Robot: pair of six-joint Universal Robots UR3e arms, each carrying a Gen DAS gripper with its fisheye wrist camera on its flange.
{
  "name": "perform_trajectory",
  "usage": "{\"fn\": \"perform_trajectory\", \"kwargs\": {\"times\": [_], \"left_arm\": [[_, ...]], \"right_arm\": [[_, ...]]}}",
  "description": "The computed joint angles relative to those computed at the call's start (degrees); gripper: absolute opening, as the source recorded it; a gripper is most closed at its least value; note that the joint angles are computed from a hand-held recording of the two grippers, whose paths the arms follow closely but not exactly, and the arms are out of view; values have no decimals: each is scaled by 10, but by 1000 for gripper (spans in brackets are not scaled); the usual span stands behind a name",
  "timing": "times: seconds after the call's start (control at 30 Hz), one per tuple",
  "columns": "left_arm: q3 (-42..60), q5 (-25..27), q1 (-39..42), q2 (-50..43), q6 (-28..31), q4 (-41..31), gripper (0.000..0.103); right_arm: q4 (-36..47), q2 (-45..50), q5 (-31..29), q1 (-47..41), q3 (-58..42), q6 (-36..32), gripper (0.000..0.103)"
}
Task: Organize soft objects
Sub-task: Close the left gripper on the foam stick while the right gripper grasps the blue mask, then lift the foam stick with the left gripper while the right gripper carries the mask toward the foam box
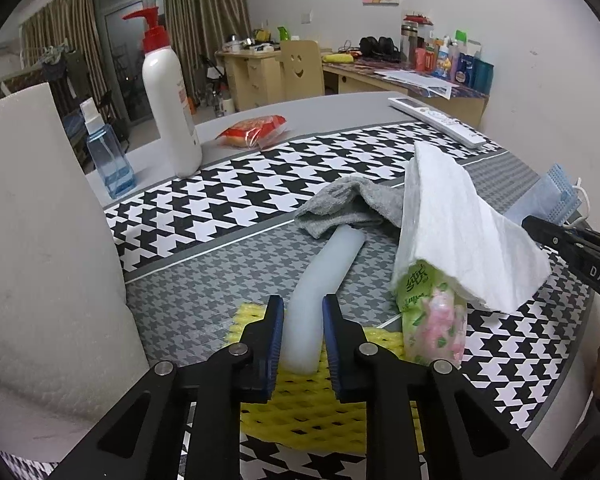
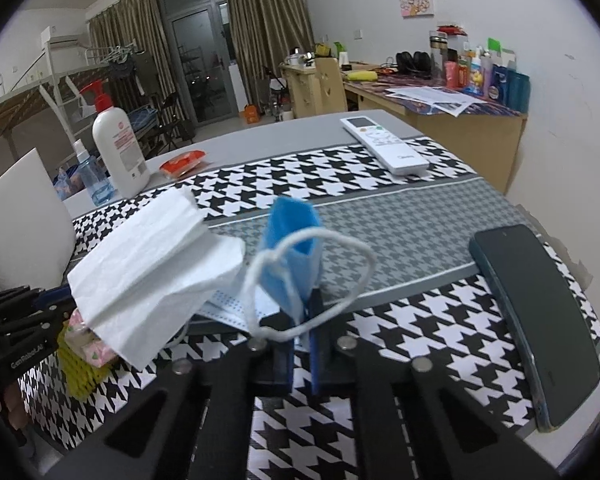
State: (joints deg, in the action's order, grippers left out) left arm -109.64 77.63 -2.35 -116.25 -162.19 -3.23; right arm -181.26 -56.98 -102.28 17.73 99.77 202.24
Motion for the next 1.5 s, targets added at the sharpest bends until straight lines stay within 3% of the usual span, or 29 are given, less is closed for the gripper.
{"fn": "perform_trajectory", "kwargs": {"times": [0.73, 1.4, 1.5], "left_arm": [[-124, -75, 56, 124, 2, 81, 21], [-202, -152, 129, 235, 7, 109, 21], [-208, -162, 142, 248, 6, 110, 21]], "right_arm": [[-60, -69, -68, 34, 36, 5, 7], [-58, -46, -156, 91, -81, -62, 7], [-16, -28, -171, 102, -122, -95, 7]]}}
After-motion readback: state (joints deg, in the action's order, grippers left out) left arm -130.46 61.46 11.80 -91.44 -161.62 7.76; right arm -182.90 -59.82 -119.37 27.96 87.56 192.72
